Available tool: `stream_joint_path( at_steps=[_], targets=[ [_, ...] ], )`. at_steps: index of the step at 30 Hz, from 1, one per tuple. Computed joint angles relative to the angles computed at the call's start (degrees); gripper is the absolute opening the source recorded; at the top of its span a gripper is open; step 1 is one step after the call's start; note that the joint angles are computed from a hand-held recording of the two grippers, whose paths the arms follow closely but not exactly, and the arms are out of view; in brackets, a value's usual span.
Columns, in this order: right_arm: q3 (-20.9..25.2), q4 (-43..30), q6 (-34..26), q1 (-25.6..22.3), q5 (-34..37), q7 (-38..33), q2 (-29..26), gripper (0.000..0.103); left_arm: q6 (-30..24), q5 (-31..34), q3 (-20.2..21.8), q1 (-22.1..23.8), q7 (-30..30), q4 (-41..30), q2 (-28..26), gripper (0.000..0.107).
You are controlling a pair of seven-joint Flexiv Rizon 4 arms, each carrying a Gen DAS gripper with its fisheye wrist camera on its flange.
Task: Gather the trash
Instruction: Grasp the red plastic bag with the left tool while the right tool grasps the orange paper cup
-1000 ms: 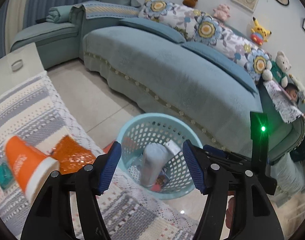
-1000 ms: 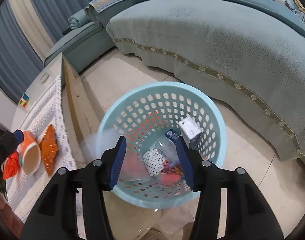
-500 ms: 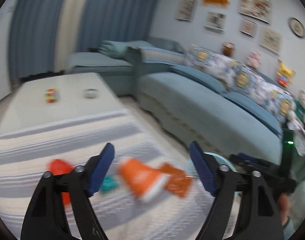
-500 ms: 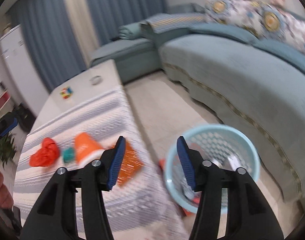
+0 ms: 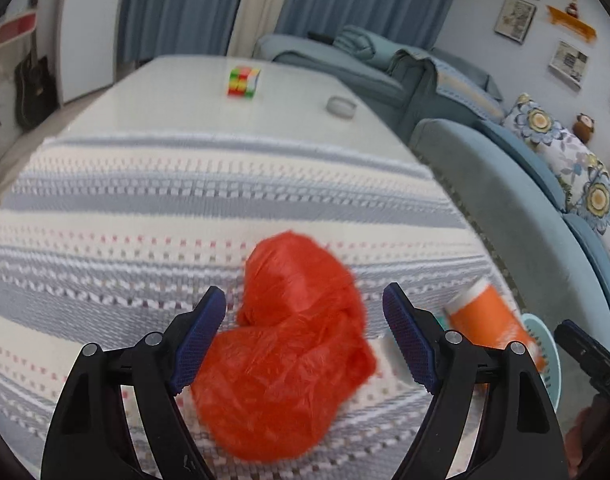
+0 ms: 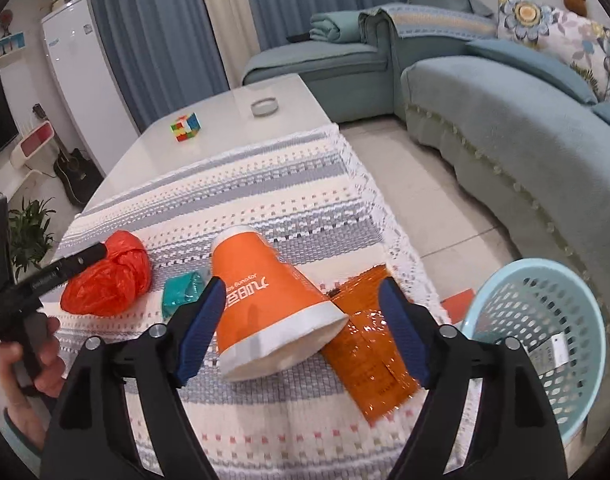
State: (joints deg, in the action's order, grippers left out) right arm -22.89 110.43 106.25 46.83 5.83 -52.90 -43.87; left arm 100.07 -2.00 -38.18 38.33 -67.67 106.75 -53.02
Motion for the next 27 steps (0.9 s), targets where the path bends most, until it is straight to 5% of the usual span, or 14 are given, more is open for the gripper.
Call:
stream_joint_path(
  at_steps=[2,7,10,12,16,23,27],
  targets=[
    [1.78,-1.42,-0.59,-1.90,-0.51,0.56,-0.85,0.077,-0.41,-0.04,0.98,-0.82,0.39,-0.93,-0.95,0.075],
    [8.87,-4.15,-1.84,-8.57,-3.42,1.99,-2.24,0.077,-0.35,1.02,-2.23,1.54,3.97,-1.13,-4.82,0.044],
    [10.33,-5.28,-2.89,-9.72,-5.12,2.69,-2.92,0.079,5.46,2.11,-0.59,0.32,1.65,-0.73,-5.10,0.037],
    [11.16,-6.07,-2.88,-10.23,-6.28,2.79,-3.36,0.079,6.00,4.88,-3.10,3.00,0.72,-0.16,-6.44,0.037],
    [8.88,-7.46,-4.98,-7.66,-7.64,3.99,-4.04,0.077,4.88,7.05,-4.77,5.21,-0.51,-0.14,-7.63,0.036],
    [-3.39,-5.48,-5.31,4.80,-8.32,4.64,-4.51,0.050,7.01,8.93,-3.15,4.01,-2.03,0.19,-6.98,0.036],
    [-0.67,-6.05,-5.78,3.53,-9.39,3.67,-3.65,0.043,7.96,10.42,-1.73,3.18,-2.95,0.18,-6.35,0.036]
  ],
)
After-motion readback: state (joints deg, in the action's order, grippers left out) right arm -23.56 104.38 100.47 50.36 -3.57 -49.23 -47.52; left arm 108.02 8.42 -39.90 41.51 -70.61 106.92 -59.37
